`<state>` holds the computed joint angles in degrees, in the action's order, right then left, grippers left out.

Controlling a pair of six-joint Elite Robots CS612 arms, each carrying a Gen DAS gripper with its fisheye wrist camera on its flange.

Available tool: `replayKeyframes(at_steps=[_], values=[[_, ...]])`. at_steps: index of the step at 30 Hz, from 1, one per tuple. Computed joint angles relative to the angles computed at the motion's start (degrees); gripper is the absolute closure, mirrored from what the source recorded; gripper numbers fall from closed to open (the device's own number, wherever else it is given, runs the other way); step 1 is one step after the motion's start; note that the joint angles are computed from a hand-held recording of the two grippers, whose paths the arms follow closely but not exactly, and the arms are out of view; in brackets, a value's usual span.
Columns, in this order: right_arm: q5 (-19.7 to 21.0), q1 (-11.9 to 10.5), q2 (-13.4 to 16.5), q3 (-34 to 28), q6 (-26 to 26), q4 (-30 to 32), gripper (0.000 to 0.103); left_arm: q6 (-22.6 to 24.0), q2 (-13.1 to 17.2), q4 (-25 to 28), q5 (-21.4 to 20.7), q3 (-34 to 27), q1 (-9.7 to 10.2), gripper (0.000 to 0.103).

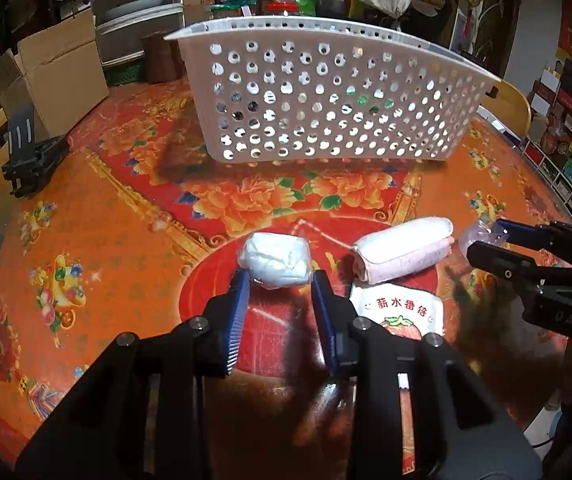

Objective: Organize soft objects
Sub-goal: 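Lift and carry the white bundle and clear bag over the basket with both tools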

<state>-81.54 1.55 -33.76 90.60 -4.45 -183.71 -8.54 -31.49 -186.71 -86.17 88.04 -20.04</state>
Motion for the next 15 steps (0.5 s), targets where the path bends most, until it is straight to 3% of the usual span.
replayKeyframes(at_steps=[15], values=[[1.4, -0.7, -1.6, 1.6, 0.4, -3.2, 0.049, 1.4, -2.0, -5.8, 1.6, 2.5, -0.43, 0.073]])
